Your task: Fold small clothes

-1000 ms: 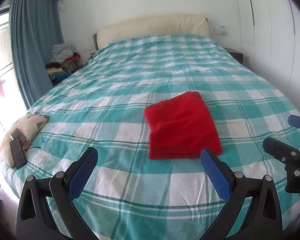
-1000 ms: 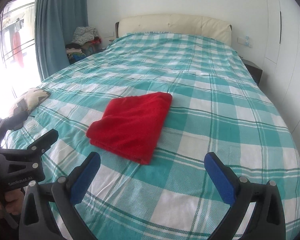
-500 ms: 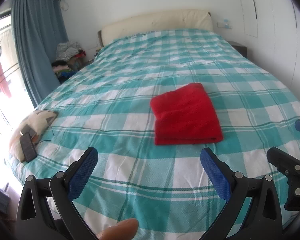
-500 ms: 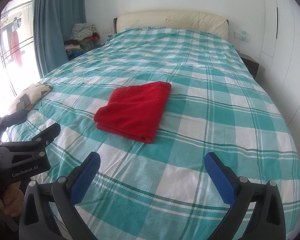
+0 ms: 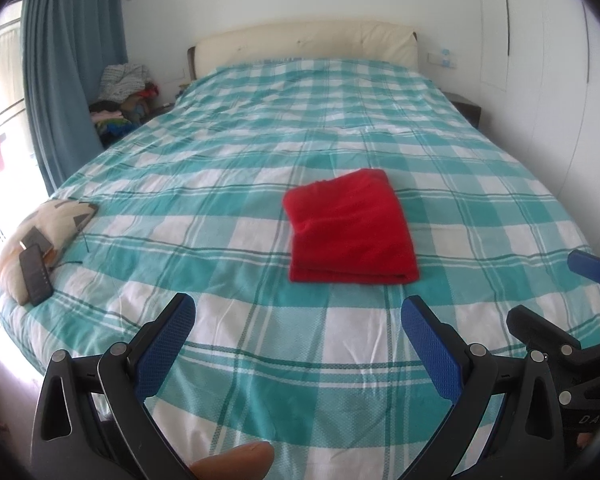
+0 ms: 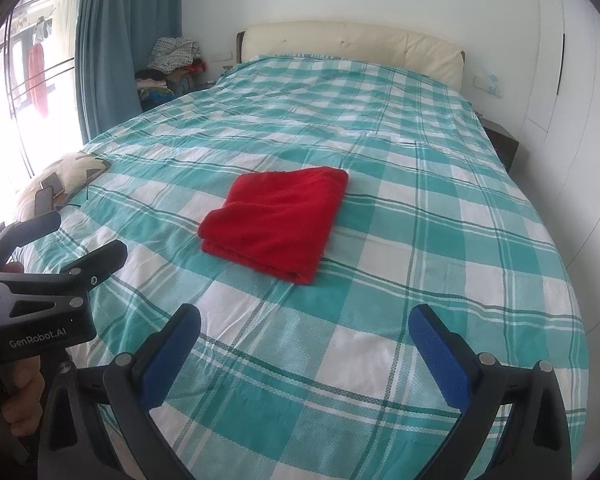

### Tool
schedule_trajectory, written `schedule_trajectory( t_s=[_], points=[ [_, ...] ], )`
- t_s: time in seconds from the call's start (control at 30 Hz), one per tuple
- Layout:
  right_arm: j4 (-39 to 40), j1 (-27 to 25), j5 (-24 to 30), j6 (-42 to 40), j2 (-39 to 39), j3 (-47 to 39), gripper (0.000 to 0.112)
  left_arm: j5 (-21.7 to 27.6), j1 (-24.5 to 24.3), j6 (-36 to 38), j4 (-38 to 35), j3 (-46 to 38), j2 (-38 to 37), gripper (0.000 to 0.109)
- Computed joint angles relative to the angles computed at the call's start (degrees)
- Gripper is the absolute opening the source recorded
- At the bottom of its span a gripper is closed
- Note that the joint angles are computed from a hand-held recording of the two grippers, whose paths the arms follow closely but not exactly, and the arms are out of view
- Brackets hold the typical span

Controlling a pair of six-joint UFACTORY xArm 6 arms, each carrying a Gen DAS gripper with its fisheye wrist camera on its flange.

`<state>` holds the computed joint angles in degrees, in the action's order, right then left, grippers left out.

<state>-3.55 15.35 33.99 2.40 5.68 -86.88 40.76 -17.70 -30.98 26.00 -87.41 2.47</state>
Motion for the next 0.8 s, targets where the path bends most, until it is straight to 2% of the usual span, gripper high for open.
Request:
schedule_trajectory(
  t_s=[0.17,0.27,0.33,0.6,0.8],
  points=[
    [0.7,0.5,-0.4,-0.4,-1.6,0.6,0.102,1.1,-0.4,0.6,-1.9,0.2,-1.3,0.103],
    [-0.1,1.0,-0.8,-0.1,-2.7,1.1,0.102,6.5,-1.6,-2.3,1.5,-1.4,-1.3,0.103],
    [-0.2,1.2,-0.6,-0.1,-3.2,1.2,0.102,8.5,-1.8,-2.0,1.3,-2.1,-1.1,0.103],
    [-0.9,2.2,0.9,0.6,-4.5,1.2,0.102,6.9,-1.0,-2.1,-1.1,0.6,-4.0,0.103],
    [-1.7,2.3,1.7,1.8,-4.8,1.1,0.102,7.1,-1.4,-2.7,1.0,-0.7,-3.7,0.103]
  ],
)
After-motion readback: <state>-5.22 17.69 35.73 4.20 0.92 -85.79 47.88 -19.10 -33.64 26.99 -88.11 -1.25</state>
